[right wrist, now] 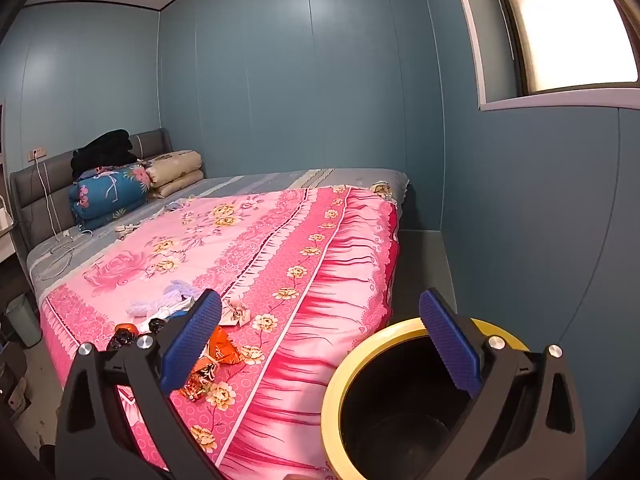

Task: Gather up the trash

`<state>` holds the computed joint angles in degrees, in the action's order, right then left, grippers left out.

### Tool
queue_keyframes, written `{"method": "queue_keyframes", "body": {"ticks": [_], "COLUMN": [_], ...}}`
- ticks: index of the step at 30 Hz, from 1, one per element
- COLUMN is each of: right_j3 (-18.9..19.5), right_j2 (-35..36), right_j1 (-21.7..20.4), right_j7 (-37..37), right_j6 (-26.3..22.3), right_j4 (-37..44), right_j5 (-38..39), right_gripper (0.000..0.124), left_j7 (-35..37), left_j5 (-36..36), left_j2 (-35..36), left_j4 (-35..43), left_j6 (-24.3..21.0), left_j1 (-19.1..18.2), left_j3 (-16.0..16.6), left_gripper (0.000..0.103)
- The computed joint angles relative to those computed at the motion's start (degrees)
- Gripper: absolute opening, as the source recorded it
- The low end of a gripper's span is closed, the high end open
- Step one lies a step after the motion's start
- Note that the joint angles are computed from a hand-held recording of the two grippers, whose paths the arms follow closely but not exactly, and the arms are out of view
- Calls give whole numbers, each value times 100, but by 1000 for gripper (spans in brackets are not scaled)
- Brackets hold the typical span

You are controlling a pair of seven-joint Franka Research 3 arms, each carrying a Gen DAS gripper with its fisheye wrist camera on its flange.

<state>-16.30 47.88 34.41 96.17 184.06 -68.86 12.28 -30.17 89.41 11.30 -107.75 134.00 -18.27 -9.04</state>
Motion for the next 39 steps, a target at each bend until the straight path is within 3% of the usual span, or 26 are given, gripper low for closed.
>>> {"method": "queue_keyframes", "body": {"ticks": [39], "right_j3": [-156], "right_j2": [-3], "right_j1": [85], "right_j7": [240], "right_j6": [-111], "right_j4": [-17], "right_j5": [-135], "right_gripper": [95], "left_j7": [-9], "left_j5": [-17], "left_j2": [-84], "left_j4": [-85], "left_j6": [-25], "left_j1": [23], "left_j3": [-34], "left_gripper": [95]}}
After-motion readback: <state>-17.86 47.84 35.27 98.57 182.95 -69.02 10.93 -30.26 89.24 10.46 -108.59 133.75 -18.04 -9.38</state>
